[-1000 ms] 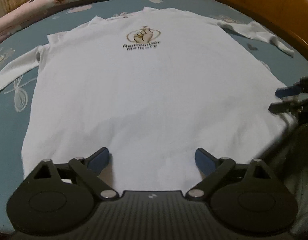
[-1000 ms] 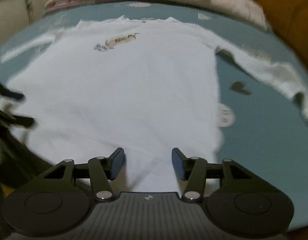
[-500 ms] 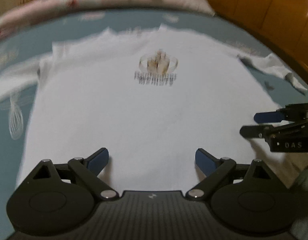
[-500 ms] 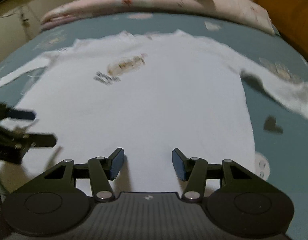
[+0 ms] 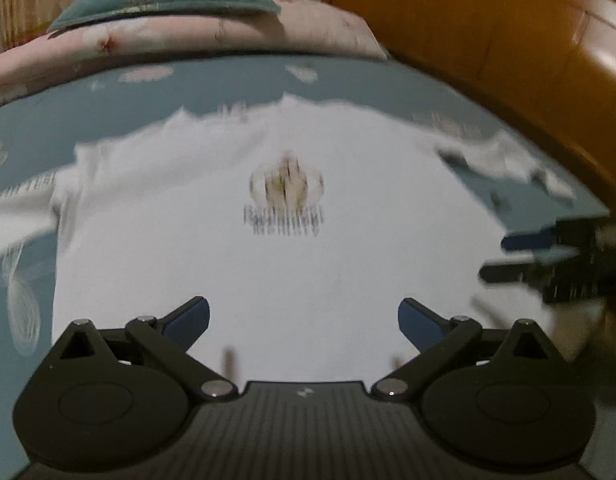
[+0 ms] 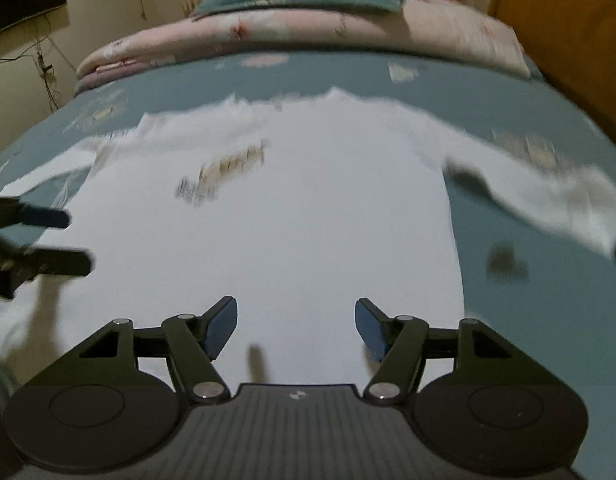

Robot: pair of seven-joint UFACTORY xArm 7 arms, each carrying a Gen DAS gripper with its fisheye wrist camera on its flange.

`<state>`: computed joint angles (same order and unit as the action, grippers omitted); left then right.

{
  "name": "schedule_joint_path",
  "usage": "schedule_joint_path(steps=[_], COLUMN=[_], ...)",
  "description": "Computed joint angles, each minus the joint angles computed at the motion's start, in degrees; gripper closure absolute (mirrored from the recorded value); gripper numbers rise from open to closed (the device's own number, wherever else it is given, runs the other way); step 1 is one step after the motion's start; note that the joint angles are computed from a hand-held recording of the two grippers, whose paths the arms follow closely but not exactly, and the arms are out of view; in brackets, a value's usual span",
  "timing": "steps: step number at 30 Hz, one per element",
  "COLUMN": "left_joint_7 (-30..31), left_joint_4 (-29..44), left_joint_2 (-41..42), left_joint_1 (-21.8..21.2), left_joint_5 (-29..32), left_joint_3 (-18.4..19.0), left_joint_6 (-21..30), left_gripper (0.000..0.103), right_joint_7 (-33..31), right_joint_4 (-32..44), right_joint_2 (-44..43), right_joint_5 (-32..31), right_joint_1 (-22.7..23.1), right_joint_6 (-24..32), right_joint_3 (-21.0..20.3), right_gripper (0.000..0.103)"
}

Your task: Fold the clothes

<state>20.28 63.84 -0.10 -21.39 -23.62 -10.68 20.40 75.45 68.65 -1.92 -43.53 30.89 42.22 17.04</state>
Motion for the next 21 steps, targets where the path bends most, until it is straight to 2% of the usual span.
schedule_joint_path(steps=[4, 6, 8, 10, 11, 13, 14, 15, 18, 21], left_joint_7=[-10.2, -13.5, -18.0, -21.2, -22.1, -26.7, -29.0, -30.6, -31.4, -33.4], left_joint_4=[14.2, 18.2, 21.1, 22.1, 21.6, 24.1, 26.1, 29.2, 36.7, 39.0], left_joint_2=[13.1, 17.7, 21.4, 23.6, 23.9, 25.8, 27.2, 29.1, 33.4, 33.4], left_joint_1=[-0.8, -1.9, -4.0, -4.9, -4.8, -6.8, -7.6, -7.4, -3.7, -4.8], left_joint_5=[10.0, 15.5, 22.3, 26.7, 28.0, 33.2, 35.5, 36.3, 33.1, 34.4], left_joint_3=[0.8, 1.8, 4.3, 5.8, 6.1, 9.9, 11.5, 12.1, 9.1, 9.4], left_joint_6=[1.5, 1.6, 1.5, 0.1, -2.2, -2.6, -2.0, -0.2, 5.1, 9.0], left_gripper=[0.003, 0.003, 0.003, 0.000, 0.000, 0.000, 0.000, 0.000, 0.000, 0.003], right_joint_7=[-5.1, -7.1, -8.2, -6.3, -5.3, -0.9, -0.6, -0.4, -2.5, -1.3], right_joint_4=[9.9, 12.5, 15.2, 15.6, 15.8, 12.8, 12.0, 11.3, 10.3, 8.6], right_joint_2=[8.8, 11.8, 15.2, 16.7, 17.4, 16.4, 16.0, 15.7, 15.0, 14.0], right_joint_5=[-1.3, -0.3, 1.8, 0.4, -0.3, -4.7, -5.9, -7.1, -6.5, -7.0], right_joint_1=[-0.8, -0.8, -0.7, 0.4, 0.9, 1.9, 2.1, 2.3, 1.6, 0.8], right_joint_6=[0.5, -1.0, -1.9, -2.8, -3.3, -7.3, -8.0, -8.5, -9.1, -11.6], right_joint_3=[-3.1, -5.3, -7.3, -9.5, -10.4, -12.2, -12.4, -12.5, -11.9, -12.0], right_gripper=[0.033, 0.032, 0.032, 0.028, 0.025, 0.020, 0.020, 0.020, 0.019, 0.019])
